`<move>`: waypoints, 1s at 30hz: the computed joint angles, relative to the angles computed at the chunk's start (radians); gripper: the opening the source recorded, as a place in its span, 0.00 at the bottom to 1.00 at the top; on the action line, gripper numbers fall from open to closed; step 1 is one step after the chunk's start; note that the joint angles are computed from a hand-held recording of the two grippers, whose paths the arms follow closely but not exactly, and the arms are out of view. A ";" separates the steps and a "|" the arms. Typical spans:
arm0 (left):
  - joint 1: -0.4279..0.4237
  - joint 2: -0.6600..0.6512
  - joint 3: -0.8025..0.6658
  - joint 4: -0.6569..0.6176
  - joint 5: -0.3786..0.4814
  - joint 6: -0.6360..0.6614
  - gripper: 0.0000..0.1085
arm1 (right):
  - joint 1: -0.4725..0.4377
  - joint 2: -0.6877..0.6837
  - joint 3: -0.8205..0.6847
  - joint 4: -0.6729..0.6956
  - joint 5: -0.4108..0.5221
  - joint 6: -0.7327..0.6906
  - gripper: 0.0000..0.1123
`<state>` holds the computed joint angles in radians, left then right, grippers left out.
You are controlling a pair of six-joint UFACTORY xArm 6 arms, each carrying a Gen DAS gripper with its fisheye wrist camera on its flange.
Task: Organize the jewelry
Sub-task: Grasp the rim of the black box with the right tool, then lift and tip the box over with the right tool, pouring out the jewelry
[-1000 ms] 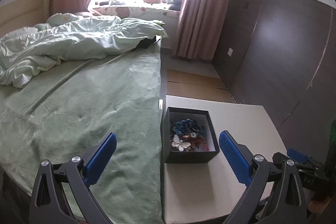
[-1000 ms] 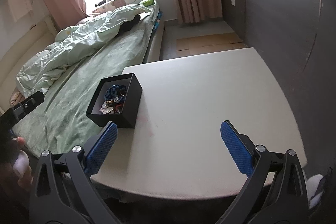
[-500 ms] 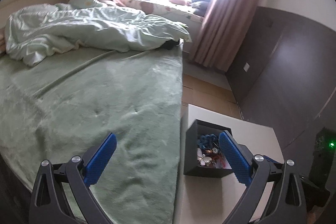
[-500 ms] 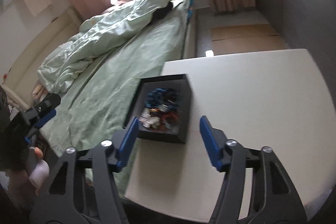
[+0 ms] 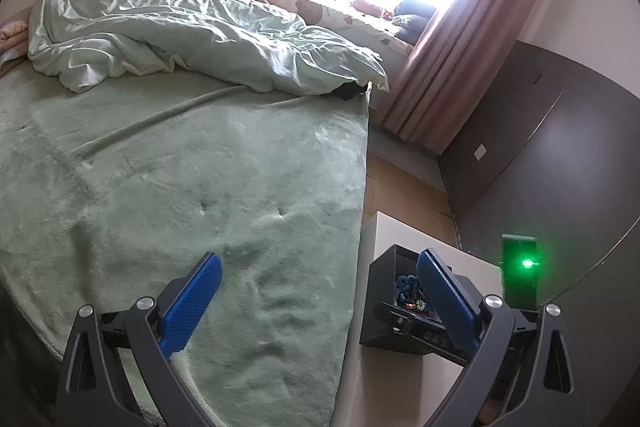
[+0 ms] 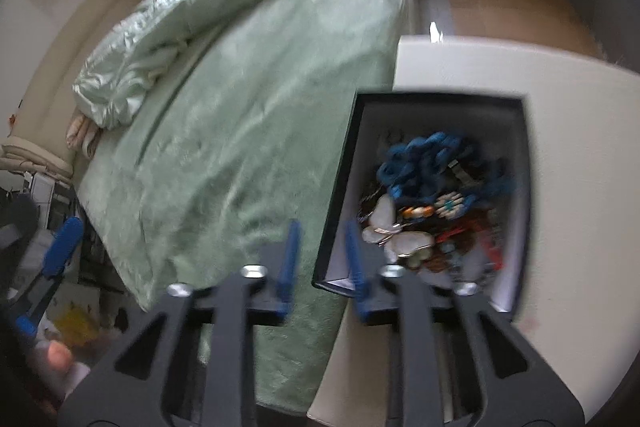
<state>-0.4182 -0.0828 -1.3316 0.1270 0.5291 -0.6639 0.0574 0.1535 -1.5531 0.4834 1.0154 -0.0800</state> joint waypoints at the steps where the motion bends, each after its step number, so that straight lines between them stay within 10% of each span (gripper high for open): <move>1: -0.002 0.004 -0.003 -0.008 0.000 0.008 0.87 | -0.005 -0.002 0.009 0.017 -0.010 -0.004 0.11; 15: -0.075 0.068 -0.063 -0.036 0.029 0.076 0.87 | -0.527 -0.250 0.387 0.824 0.068 -0.328 0.05; 19: -0.104 0.089 -0.084 0.021 0.054 0.059 0.87 | -0.609 -0.217 0.371 0.833 0.121 -0.307 0.12; 23: -0.125 0.109 -0.100 0.065 0.076 0.048 0.87 | -0.644 -0.202 0.344 0.859 0.159 -0.347 0.68; 30: -0.147 0.149 -0.138 0.117 0.114 0.039 0.87 | -0.582 -0.206 0.331 0.826 0.150 -0.435 0.54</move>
<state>-0.5657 0.0665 -1.4692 0.2445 0.6428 -0.6251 -0.5248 -0.0522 -1.2222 1.3092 1.1658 -0.5146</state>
